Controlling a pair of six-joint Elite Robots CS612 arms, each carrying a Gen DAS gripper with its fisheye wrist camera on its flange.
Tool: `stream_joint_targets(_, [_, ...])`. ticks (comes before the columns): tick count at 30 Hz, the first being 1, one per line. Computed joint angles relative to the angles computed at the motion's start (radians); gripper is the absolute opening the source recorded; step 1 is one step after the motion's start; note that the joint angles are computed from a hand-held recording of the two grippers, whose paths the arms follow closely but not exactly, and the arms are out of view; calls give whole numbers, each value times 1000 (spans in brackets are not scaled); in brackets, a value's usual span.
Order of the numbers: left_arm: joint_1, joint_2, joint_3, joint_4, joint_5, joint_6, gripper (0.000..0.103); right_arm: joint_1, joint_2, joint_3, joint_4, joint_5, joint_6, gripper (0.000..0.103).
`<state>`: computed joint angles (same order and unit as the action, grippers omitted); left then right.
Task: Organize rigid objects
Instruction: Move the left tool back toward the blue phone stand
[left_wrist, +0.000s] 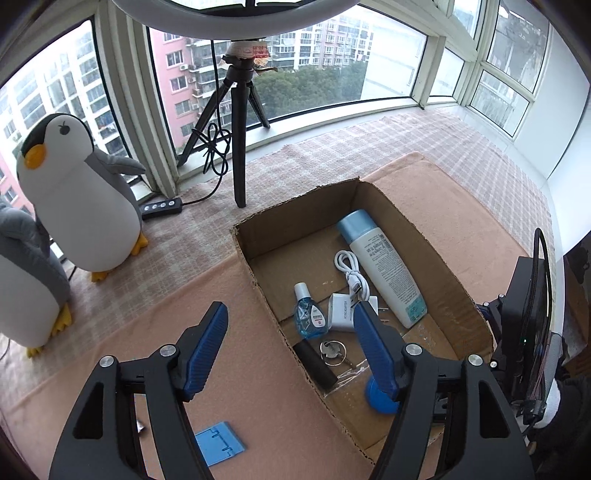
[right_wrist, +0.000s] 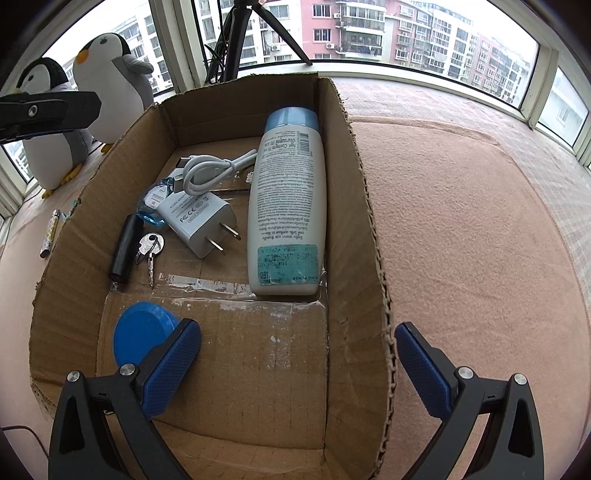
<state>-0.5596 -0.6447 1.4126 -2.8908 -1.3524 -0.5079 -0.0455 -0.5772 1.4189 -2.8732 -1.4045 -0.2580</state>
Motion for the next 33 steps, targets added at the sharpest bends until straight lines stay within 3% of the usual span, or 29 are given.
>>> stream_joint_targets(5, [9,-55,132,-48,-31,-5,70,-1,-5,10,-9,-1,-2,103])
stream_joint_targets(13, [29,-99,263,-27,-64,-51,70,-1,-5,11,-8,-2,-2,103])
stream_joint_targets(20, [39,-88,262,-41,-122,1,70,-1,-3,6,-5,-2,2,103])
stream_joint_targets(28, [58,-51,218,-30,-237,50,70,-4,-8,13,-5,-2,5,103])
stream_joint_targets(33, [61,-33,196,-8,-251,70,70,-7,-11,18,-6,-3,8,103])
